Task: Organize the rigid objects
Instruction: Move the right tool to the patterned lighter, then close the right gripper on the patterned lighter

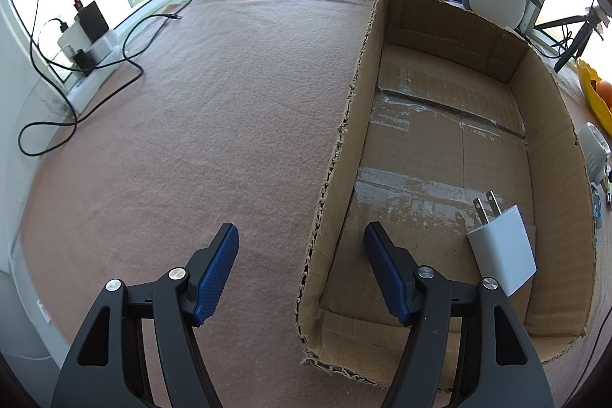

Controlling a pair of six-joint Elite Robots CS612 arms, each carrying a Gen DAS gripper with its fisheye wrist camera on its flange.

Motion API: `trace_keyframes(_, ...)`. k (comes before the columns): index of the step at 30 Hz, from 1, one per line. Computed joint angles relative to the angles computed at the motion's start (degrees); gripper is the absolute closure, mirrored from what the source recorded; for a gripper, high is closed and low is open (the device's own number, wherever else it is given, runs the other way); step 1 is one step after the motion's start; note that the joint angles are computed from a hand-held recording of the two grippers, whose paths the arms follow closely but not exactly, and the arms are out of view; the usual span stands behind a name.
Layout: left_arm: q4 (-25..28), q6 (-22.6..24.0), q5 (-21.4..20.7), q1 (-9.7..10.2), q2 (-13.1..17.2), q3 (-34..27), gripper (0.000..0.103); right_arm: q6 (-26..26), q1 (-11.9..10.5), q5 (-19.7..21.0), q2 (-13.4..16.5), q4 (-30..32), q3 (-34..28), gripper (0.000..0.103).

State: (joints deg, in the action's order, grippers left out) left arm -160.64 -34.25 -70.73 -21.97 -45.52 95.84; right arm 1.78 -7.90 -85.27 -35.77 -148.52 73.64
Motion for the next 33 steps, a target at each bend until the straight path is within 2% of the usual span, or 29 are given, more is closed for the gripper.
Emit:
trace_keyframes(10, 0.0, -0.1, 0.0, 0.00, 0.0, 0.0, 0.035, -0.1, 0.1, -0.8, 0.7, 2.8, -1.4, 0.062)
trace_keyframes(20, 0.0, 0.0, 0.0, 0.00, 0.0, 0.0, 0.035, -1.0, 0.6, -1.7, 0.6, 2.8, -1.3, 0.080)
trace_keyframes(33, -0.1, -0.1, 0.0, 0.00, 0.0, 0.0, 0.035, -1.1, 0.3, -0.2, -1.0, 0.0, 2.0, 0.082)
